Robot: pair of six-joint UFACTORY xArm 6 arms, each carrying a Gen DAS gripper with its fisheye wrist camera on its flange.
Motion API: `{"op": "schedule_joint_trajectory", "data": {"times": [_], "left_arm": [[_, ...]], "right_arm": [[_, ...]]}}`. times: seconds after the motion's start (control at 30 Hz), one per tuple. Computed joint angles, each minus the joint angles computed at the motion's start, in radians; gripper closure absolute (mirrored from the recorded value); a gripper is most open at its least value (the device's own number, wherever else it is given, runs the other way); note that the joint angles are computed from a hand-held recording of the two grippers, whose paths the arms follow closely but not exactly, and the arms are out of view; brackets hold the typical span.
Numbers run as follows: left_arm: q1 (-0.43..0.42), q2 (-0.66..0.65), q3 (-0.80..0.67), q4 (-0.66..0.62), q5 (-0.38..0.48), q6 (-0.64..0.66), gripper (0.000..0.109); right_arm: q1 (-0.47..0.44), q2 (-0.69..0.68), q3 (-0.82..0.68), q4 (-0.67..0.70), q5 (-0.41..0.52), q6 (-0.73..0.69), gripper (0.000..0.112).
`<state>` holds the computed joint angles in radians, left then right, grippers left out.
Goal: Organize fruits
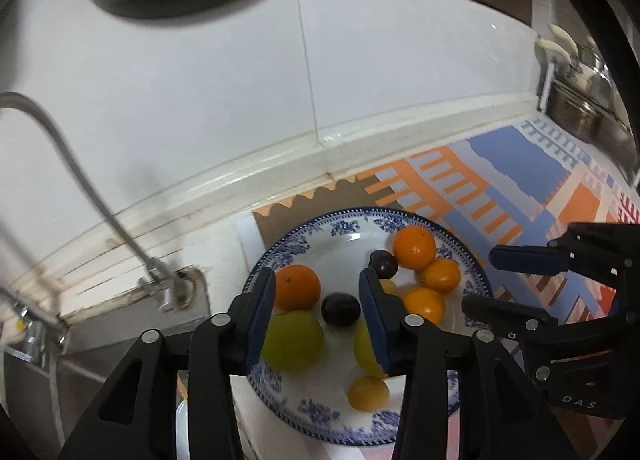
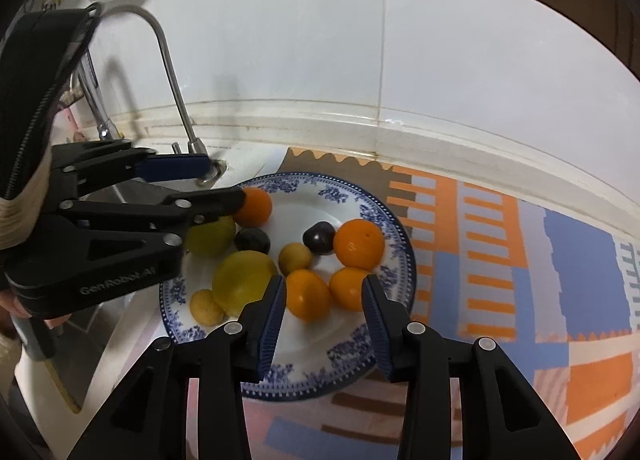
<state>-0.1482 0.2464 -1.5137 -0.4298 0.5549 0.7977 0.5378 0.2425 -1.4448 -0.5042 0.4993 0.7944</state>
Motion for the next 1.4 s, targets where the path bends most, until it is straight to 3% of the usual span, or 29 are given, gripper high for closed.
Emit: {"op": "schedule_joint_trajectory", "data": {"times": [0.1,0.23,0.3,0.53,0.77,0.97,1.4], "left_arm": [[-0.009,-0.077,0.083,0.0,-0.045,-0.041,0.058],[-0.031,-0.198,0.225,0.037,-0.129,-0.135,0.048],[-0.045,-0.264,0.305,0.127,-0.175,-0.243,0.039],[-0.097,-0.481,0.552,0.427,-0.267,-0.576,0.026],[-0.149,-0.684,0.73,0.588,-0.275,-0.826,0.017],[-0.192,-0.863,0.85,0.778,-0.264,-1.04,0.009],[-0.326,-1.173,0.983,0.962,-0.145,-1.219,0.006]], "right_arm": [[-0.002,-0.058,0.062,-0.032,-0.018,0.044,0.072],[0.005,-0.156,0.159,-0.133,-0.029,0.136,0.063],[0.009,-0.204,0.206,-0.175,-0.03,0.173,0.062],[0.035,-0.425,0.404,-0.34,0.027,0.328,0.044],[0.075,-0.673,0.608,-0.459,0.13,0.48,0.034],[0.146,-0.849,0.723,-0.478,0.231,0.521,0.029],[0.47,-1.136,0.855,-0.513,0.61,0.641,0.027]]}}
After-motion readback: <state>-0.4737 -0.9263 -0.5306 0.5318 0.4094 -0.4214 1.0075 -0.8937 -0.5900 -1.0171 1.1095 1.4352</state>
